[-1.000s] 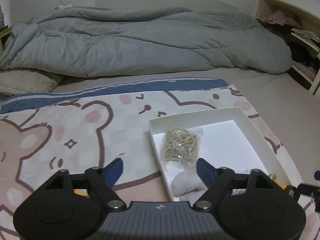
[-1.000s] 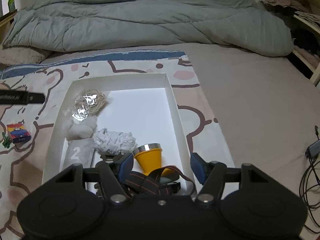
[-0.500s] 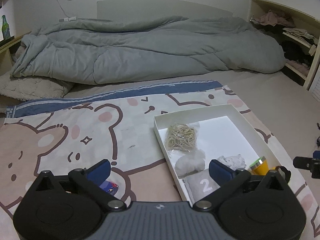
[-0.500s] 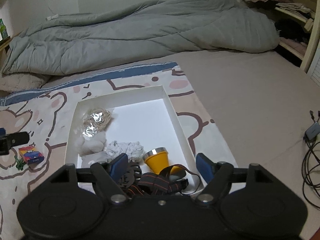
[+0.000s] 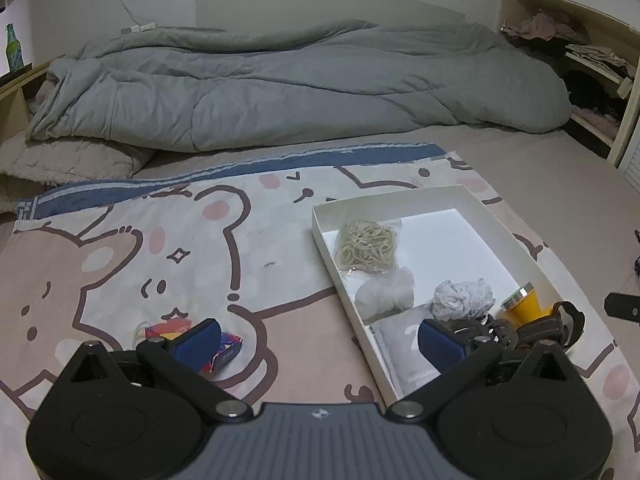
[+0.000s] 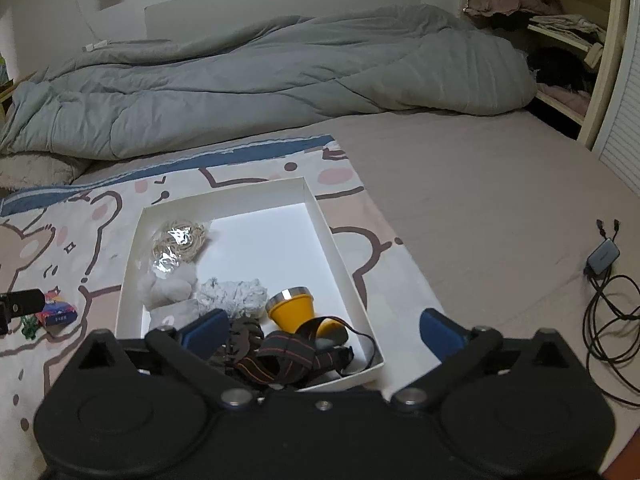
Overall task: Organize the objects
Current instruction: 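Move both tools away from the box toward the card box and clothespins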
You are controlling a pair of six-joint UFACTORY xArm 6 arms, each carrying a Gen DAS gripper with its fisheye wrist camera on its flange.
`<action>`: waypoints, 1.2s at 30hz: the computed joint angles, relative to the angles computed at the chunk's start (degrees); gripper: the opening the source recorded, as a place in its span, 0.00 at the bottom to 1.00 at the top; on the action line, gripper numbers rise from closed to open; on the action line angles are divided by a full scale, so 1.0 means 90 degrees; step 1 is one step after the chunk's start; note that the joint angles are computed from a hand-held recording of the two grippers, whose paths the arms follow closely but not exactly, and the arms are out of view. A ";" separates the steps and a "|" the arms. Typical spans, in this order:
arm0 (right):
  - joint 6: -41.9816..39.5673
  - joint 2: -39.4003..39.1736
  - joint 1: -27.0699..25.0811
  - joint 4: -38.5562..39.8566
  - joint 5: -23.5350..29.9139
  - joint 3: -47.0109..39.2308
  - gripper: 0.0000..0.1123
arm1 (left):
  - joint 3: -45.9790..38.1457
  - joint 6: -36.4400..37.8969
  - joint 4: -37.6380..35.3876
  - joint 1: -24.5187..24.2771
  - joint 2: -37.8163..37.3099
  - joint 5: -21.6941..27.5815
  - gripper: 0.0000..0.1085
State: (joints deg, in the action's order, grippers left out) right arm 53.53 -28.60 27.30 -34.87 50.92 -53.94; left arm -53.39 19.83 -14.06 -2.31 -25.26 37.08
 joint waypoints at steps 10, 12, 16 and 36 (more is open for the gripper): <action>0.0131 0.0146 0.0195 -0.0176 0.0067 -0.0060 0.92 | -0.0069 0.0122 -0.0209 0.0078 0.0067 0.0259 0.95; 0.0208 0.0193 0.0253 -0.0241 0.0094 -0.0091 0.92 | -0.0103 0.0170 -0.0257 0.0106 0.0097 0.0304 0.95; 0.0335 0.0374 0.0318 -0.0347 0.0172 -0.0247 0.92 | -0.0182 0.0191 -0.0336 0.0182 0.0172 0.0315 0.95; 0.0504 0.1999 0.0821 -0.0336 -0.0279 -0.1639 0.92 | -0.0759 0.0581 -0.0559 0.1382 0.0891 0.0130 0.95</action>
